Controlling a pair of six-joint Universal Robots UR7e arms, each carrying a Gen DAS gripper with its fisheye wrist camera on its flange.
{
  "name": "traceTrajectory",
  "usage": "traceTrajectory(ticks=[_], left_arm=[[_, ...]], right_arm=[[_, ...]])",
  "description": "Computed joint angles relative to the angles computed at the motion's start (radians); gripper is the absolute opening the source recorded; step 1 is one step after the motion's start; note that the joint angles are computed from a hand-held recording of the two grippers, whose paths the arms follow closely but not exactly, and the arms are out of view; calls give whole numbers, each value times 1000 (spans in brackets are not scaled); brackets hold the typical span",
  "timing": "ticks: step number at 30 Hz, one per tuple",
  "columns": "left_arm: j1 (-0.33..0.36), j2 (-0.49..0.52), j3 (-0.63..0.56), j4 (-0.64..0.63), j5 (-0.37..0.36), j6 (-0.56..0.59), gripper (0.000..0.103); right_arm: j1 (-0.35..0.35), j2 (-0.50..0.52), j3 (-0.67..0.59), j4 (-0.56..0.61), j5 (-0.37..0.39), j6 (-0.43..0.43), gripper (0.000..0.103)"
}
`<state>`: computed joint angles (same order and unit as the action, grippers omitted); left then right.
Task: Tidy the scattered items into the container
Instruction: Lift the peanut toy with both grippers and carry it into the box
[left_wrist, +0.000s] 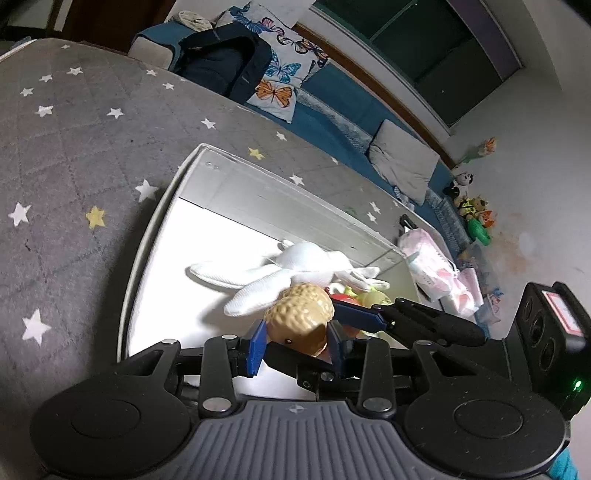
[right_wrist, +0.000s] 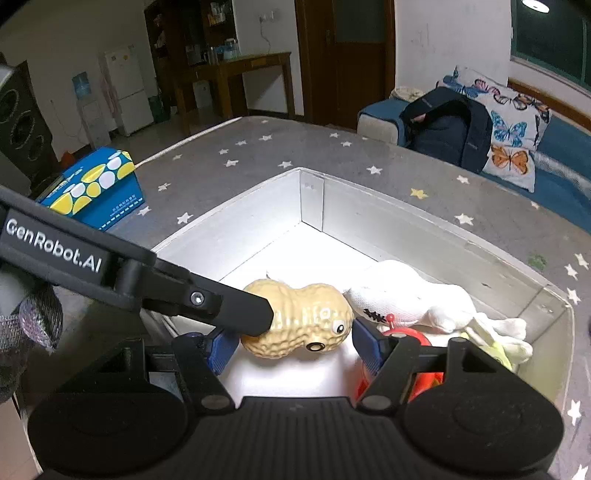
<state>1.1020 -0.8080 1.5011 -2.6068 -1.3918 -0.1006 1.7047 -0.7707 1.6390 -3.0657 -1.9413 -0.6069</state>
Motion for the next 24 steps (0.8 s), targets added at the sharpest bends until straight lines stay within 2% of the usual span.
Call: traceTrajectory(ticks=[6,13,20,24], left_arm=[[4,21,-30,26,29,-9,38],[1,41,-50,21,64,-10,38],[-10,52,-50,5,110,7,37],[-13,52,-52,11,117,6,37]], right_arm=[[-7,21,-56,90,-8,46,68],[-6,45,-104,142,-23,95,68],[7,70,-152,201,-69,147,68],[17,83,-169,217,-100,146,69]])
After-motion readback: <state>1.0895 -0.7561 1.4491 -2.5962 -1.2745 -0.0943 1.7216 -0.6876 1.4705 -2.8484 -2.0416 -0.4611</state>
